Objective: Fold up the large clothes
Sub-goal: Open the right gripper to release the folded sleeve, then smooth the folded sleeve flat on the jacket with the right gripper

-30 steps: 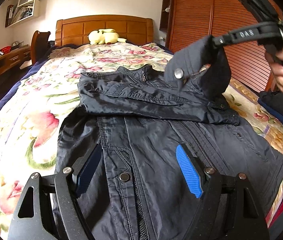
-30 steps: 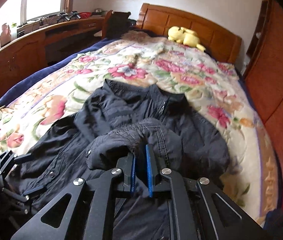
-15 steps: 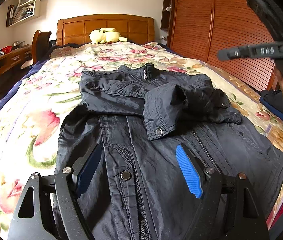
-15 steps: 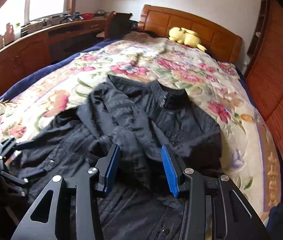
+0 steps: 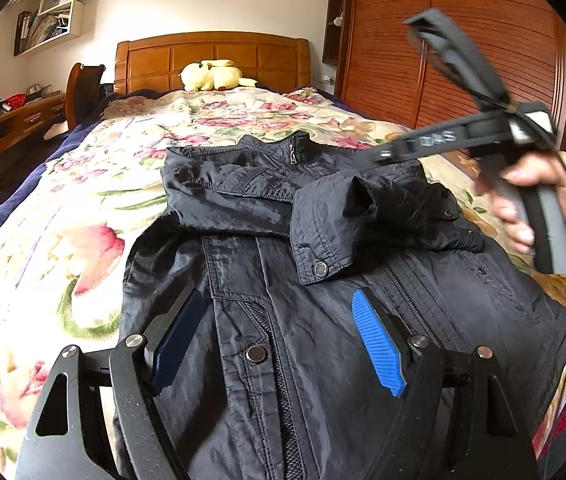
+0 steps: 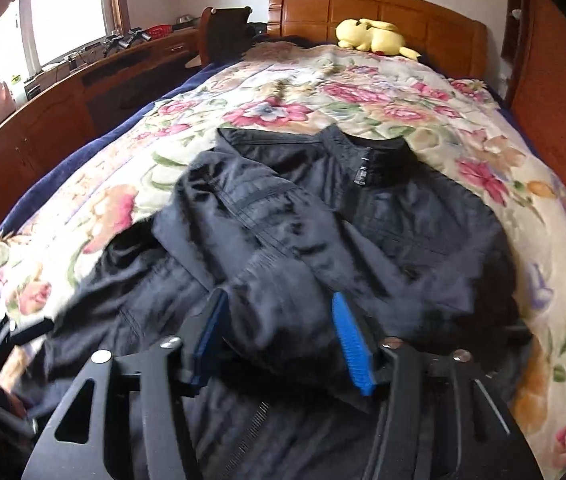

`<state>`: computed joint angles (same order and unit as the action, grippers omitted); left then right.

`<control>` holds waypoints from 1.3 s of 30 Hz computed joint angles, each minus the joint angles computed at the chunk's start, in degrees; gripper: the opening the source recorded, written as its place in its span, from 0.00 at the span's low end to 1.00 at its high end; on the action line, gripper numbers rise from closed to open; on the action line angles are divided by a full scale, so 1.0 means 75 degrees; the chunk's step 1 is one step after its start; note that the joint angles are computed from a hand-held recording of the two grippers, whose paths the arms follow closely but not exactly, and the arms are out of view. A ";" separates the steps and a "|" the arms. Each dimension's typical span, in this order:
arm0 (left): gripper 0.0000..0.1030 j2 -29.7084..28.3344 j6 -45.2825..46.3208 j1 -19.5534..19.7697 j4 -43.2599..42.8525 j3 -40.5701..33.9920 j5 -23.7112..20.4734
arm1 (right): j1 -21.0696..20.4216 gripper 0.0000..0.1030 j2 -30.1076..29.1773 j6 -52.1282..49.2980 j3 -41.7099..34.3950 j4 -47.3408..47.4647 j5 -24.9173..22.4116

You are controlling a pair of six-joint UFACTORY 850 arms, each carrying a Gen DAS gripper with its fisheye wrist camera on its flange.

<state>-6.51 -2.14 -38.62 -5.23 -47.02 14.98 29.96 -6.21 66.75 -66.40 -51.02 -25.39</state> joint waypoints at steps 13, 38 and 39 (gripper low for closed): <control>0.76 0.0404 -0.0648 0.0340 0.0688 0.0427 0.0092 | -0.0272 0.59 -0.1789 -0.2319 -0.2194 0.1923 -0.1153; 0.76 0.0533 0.0534 0.0308 -0.0555 0.0629 0.0230 | 0.0551 0.15 0.0395 -0.0134 0.0846 -0.0355 0.0555; 0.76 0.0538 0.0654 0.0287 -0.0665 0.0641 0.0247 | 0.0575 0.15 0.0541 -0.0137 0.1045 -0.0262 0.0625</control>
<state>-2.47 2.77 -36.46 -10.22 -42.21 16.84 34.28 -2.16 65.72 -58.56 -52.98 -20.70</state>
